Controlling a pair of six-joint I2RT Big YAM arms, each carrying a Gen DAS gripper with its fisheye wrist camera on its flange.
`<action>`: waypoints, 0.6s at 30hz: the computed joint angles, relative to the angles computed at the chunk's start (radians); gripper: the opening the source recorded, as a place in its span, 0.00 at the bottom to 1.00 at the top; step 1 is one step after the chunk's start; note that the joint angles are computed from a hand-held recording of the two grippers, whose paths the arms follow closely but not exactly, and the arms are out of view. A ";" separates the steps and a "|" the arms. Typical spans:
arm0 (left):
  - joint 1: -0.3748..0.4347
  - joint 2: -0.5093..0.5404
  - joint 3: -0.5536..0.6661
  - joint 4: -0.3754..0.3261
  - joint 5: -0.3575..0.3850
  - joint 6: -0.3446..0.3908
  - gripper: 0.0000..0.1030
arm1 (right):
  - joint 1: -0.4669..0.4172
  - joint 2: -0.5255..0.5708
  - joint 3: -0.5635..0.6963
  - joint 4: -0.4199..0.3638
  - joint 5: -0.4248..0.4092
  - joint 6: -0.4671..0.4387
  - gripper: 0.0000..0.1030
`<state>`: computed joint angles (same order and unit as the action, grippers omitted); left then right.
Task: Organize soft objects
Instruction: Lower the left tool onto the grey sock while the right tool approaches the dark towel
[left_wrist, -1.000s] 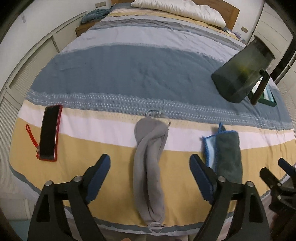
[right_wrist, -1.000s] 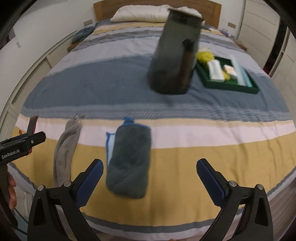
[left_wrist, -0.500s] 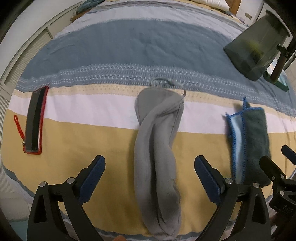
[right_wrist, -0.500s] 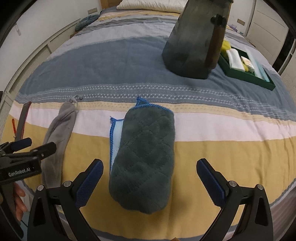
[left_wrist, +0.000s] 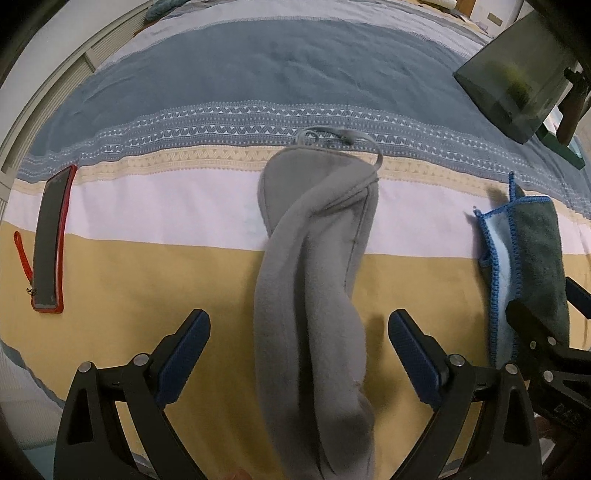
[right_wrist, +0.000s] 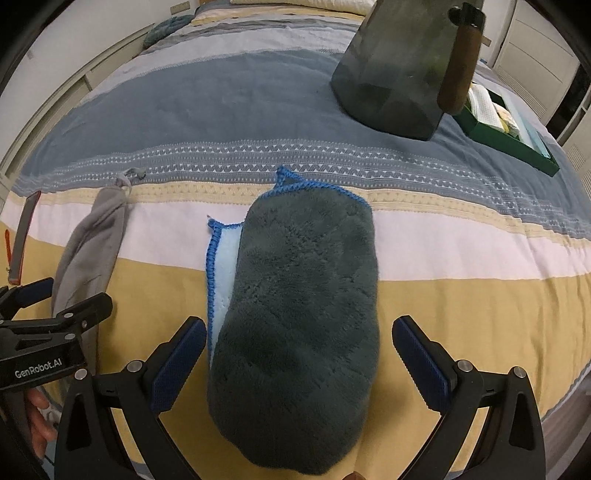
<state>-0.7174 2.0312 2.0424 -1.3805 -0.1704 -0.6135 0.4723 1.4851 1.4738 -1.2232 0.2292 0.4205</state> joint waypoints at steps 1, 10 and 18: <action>0.001 -0.002 -0.005 0.002 -0.001 0.000 0.92 | 0.002 0.004 0.001 0.002 0.000 -0.002 1.00; 0.001 -0.013 -0.045 0.033 -0.002 -0.004 0.92 | 0.028 0.059 0.004 0.021 0.025 -0.018 1.00; 0.010 -0.026 -0.112 0.095 0.006 0.000 0.95 | 0.024 0.077 -0.012 0.032 0.036 -0.008 1.00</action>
<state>-0.7070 2.0049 1.9304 -1.2860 -0.1640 -0.6137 0.4964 1.5619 1.4613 -1.1907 0.2652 0.4125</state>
